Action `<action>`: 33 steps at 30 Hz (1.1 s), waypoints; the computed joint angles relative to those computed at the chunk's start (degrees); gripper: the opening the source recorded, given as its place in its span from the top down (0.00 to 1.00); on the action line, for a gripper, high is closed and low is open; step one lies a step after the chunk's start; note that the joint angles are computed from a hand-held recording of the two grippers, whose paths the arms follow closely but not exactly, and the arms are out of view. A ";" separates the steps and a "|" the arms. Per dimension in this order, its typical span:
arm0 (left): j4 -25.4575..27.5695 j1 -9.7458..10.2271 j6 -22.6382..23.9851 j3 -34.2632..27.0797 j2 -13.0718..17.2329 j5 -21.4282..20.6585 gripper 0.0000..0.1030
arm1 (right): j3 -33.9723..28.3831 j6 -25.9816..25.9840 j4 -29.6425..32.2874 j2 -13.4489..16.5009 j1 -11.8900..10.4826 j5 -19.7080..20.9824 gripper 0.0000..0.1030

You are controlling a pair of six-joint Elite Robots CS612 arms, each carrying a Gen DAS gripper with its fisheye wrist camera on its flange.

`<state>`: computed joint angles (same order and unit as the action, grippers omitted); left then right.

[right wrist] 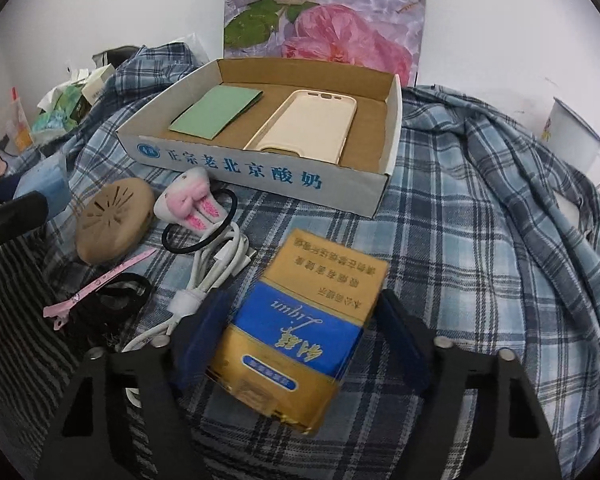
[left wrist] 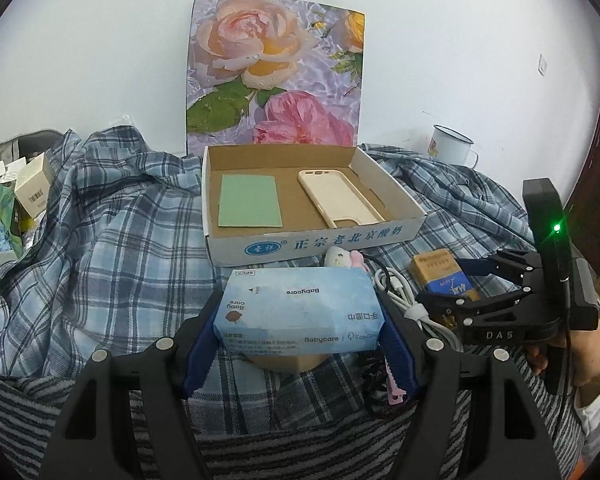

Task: Organize soft objects
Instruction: 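Lift the tissue pack and gold box and carry them toward the cardboard box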

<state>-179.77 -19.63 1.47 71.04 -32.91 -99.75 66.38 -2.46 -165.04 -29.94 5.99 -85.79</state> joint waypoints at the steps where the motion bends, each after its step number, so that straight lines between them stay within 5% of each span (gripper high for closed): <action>1: -0.07 -0.02 -0.04 -0.01 0.03 0.02 0.28 | 0.16 -0.03 -0.37 -0.05 -0.03 0.09 0.38; 7: 0.06 -0.03 -0.04 -0.03 0.05 0.33 0.28 | 1.79 0.91 -4.83 -0.55 -0.29 0.49 0.44; 33: -7.28 -0.64 -0.15 0.94 0.32 4.31 0.28 | 7.05 -3.17 -32.57 -0.88 0.52 -1.12 0.44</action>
<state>-187.05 -20.27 1.32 71.98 -32.59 -95.44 73.44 -5.63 -197.61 -30.82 6.51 -86.91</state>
